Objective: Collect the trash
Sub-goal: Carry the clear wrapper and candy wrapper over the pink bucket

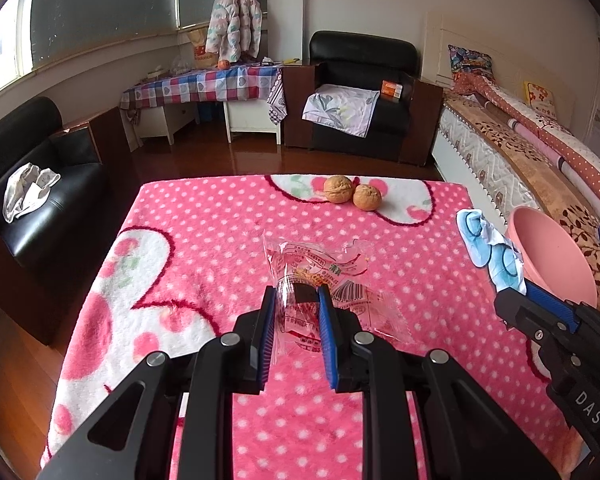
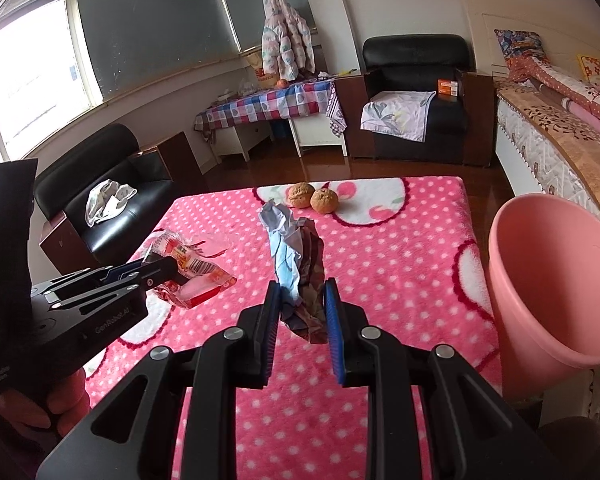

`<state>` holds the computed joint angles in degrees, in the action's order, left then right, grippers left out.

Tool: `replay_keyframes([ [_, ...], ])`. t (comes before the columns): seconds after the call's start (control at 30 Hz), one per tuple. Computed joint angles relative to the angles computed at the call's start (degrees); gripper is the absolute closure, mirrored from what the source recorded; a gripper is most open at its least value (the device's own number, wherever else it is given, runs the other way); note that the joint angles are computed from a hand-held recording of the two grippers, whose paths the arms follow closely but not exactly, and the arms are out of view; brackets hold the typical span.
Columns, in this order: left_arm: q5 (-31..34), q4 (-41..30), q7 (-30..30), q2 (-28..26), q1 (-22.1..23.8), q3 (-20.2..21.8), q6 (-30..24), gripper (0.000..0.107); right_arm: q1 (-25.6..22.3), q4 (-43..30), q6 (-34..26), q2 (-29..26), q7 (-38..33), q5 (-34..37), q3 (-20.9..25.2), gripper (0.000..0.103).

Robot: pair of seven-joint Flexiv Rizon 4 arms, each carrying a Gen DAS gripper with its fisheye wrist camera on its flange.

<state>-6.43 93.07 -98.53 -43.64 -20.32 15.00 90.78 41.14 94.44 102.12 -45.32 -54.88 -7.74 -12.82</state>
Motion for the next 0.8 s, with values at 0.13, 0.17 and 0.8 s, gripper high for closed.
replay_keyframes([
  [0.13,0.33,-0.55,-0.14,-0.09,-0.7,0.54,-0.22,0.087,1.61,1.21,1.19,0.48,-0.07,1.29,-2.14,0.08],
  [0.17,0.47,-0.76,-0.16,-0.13,-0.99,0.73,-0.31,0.087,2.02,1.51,1.52,0.57,-0.15,1.73,-2.7,0.08],
  [0.8,4.7,-11.4,0.73,-3.6,-5.64,0.85,-3.87,0.087,6.82,7.62,5.67,2.42,-1.18,13.67,-12.14,0.08],
])
